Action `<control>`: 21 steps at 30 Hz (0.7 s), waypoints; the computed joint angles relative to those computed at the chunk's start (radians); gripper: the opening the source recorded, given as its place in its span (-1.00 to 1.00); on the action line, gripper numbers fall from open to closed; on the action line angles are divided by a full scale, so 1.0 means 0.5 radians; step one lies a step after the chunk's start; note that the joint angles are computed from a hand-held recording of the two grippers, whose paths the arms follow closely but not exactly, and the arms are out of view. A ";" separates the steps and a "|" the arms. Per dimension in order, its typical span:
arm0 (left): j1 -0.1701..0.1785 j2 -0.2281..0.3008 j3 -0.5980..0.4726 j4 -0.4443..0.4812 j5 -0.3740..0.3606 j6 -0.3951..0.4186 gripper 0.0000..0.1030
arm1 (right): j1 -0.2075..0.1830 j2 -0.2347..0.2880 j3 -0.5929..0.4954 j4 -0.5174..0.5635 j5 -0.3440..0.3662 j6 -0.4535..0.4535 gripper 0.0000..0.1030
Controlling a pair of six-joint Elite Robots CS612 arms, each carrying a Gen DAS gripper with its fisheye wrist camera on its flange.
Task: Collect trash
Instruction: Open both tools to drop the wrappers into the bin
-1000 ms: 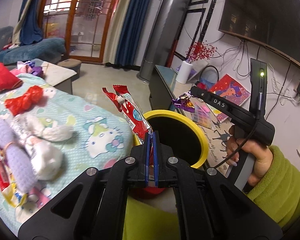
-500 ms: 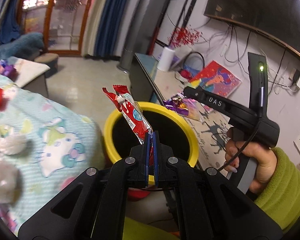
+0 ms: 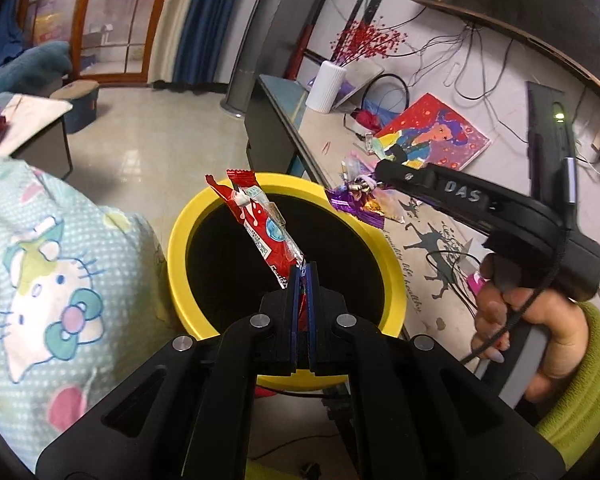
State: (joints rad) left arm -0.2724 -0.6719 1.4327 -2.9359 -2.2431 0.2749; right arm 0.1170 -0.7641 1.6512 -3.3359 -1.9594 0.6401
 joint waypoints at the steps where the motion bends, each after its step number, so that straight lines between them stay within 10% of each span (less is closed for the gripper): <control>1: -0.007 0.005 -0.002 0.006 0.033 -0.014 -0.97 | -0.006 -0.002 0.002 0.011 0.010 0.008 -0.49; 6: -0.003 0.013 -0.011 0.025 0.063 -0.090 -0.01 | -0.016 0.002 0.009 0.016 0.014 0.081 -0.14; 21: 0.073 -0.071 0.125 -0.575 0.232 -0.408 0.77 | 0.054 0.026 -0.049 -0.129 -0.040 -0.084 0.10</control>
